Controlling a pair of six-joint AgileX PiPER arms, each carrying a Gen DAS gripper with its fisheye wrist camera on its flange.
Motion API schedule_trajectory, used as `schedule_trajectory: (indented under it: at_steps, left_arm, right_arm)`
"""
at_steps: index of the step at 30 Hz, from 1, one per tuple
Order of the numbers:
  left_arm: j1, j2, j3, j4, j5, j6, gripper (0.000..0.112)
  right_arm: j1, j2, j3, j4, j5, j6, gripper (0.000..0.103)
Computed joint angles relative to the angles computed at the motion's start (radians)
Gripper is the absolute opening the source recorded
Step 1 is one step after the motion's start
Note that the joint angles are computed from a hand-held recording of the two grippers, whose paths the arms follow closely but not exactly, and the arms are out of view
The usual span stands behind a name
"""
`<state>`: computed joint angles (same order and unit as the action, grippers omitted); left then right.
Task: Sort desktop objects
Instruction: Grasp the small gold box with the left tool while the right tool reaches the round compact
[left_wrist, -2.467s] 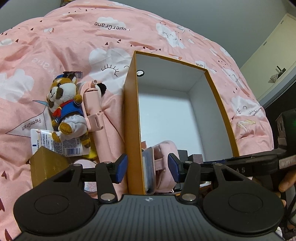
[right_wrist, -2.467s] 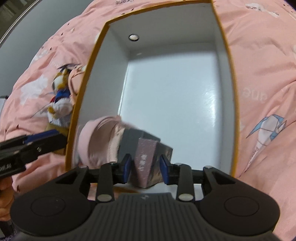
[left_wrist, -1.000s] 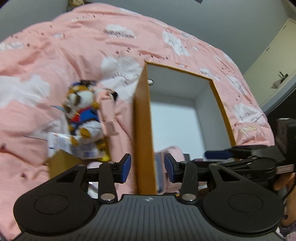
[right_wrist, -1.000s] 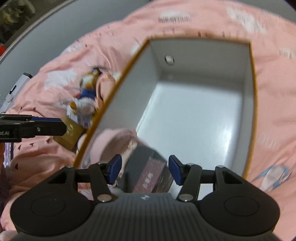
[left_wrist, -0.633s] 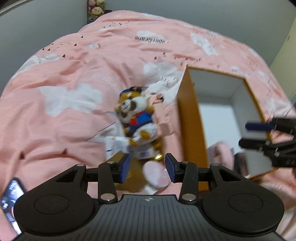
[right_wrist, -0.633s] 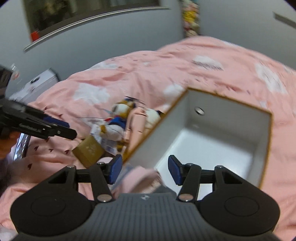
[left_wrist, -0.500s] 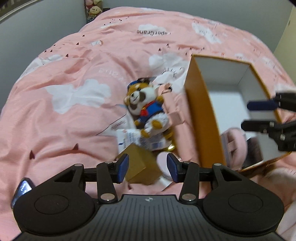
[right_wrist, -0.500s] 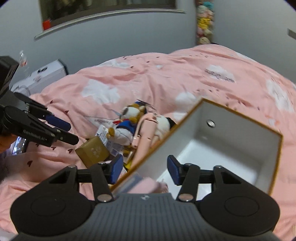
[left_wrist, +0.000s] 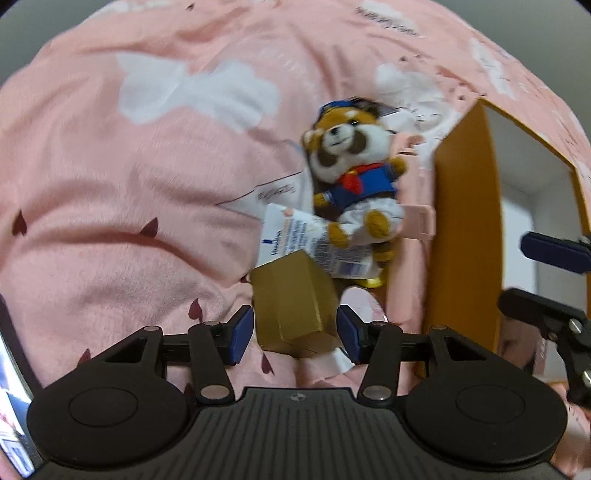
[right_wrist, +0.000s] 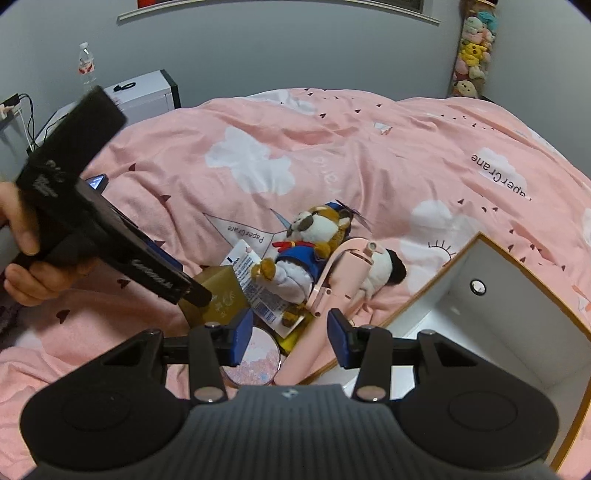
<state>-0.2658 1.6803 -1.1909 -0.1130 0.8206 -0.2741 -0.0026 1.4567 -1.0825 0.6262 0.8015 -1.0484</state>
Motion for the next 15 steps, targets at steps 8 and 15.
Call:
schedule_trajectory:
  at_steps: [8, 15]
  left_arm:
    - [0.035, 0.061, -0.019, -0.078, 0.002, 0.032, 0.063]
    - [0.022, 0.076, -0.02, -0.066, -0.024, 0.013, 0.063]
  right_arm:
    - [0.013, 0.039, -0.013, -0.015, -0.005, 0.015, 0.047]
    - [0.025, 0.067, -0.035, -0.032, 0.007, 0.018, 0.047]
